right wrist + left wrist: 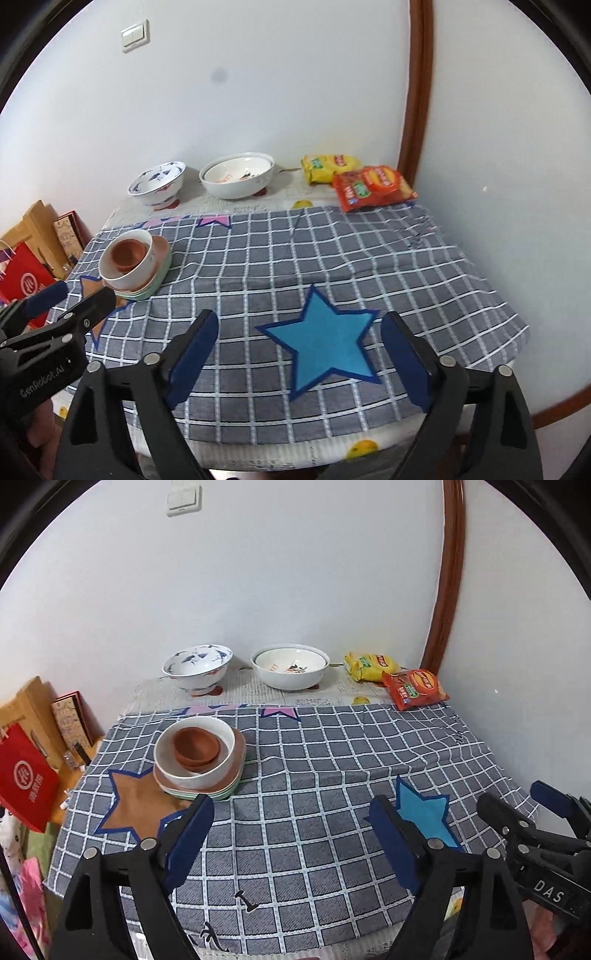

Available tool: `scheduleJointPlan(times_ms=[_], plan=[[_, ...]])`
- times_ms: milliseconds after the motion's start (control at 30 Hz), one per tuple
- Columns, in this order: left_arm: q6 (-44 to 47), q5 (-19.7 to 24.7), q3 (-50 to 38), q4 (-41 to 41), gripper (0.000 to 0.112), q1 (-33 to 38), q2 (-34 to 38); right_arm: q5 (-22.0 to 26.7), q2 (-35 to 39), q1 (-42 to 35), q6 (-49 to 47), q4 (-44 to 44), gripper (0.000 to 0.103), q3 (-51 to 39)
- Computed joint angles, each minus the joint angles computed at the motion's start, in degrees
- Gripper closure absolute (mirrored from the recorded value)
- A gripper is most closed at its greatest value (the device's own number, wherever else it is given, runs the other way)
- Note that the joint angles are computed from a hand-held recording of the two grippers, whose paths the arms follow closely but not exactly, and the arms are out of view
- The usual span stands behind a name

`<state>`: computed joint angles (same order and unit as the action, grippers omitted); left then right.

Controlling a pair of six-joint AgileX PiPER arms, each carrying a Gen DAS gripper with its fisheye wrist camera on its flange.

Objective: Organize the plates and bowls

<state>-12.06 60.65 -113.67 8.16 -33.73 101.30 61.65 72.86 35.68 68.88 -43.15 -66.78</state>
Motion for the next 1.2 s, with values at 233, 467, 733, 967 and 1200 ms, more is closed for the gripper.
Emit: scheduleJointPlan(times_ms=[233, 467, 733, 967, 1200], plan=[[-0.36, 0.64, 0.99, -0.91, 0.026, 0.37, -0.96, -0.14, -1.76, 0.22, 0.78, 1.1, 0.012, 1.91], [-1.11, 0.55, 1.74, 0.47, 0.025, -0.22, -1.66, 0.82, -2.37, 2.16, 2.17, -0.13, 0.012, 2.44], [-1.31, 1.11, 1.52, 0.39, 0.025, -0.37, -1.76, 2.22, -2.27, 3.89, 3.34, -1.25, 0.012, 2.08], [-1.48, 1.37, 1.34, 0.42, 0.025, -0.38, -1.93, 2.52, -2.06, 4.69, 3.71, -1.76, 0.012, 1.72], [-1.27, 1.23, 1.68, 0.48, 0.025, -0.21, -2.21, 2.89, -1.9, 5.54, 4.01, -2.19, 0.012, 1.66]])
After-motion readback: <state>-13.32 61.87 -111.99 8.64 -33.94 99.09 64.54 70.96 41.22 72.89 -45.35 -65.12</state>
